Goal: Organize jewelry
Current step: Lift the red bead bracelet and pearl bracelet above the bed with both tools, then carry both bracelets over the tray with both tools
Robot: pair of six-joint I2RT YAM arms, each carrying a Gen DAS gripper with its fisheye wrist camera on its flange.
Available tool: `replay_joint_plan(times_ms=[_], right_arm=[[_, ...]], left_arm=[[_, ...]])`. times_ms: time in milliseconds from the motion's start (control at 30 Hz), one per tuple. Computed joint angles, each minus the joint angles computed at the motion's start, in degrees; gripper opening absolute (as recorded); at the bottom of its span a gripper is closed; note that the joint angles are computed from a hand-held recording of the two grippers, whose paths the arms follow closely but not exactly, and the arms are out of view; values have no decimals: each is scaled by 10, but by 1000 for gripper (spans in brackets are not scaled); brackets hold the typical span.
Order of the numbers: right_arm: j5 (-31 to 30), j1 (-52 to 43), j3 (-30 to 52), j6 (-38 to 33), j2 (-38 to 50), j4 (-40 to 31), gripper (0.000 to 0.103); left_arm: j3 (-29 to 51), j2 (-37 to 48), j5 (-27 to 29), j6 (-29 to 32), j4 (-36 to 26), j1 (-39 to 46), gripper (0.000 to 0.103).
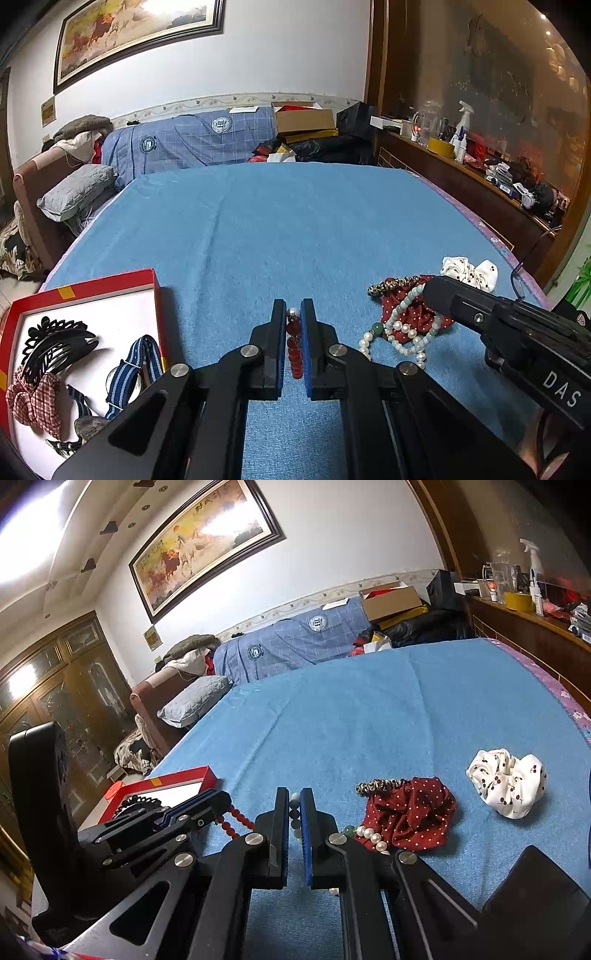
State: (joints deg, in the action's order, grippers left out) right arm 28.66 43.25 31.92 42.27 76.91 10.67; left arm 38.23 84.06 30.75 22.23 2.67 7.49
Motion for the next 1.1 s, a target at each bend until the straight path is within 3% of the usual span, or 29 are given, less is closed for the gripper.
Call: replay_joint_plan(times_ms=[567,833,1100], right_arm=[[2,-4,-1,1,-12,-3,5],[53,35,-11,39,-43,-29,5],[97,102,43,37,-31,-71,6]], left_arm=[[6,-11,16,-8,-10,13,7],[18,-56,72,0,-76,71,7],[30,-91,144,75,-164,191,7]])
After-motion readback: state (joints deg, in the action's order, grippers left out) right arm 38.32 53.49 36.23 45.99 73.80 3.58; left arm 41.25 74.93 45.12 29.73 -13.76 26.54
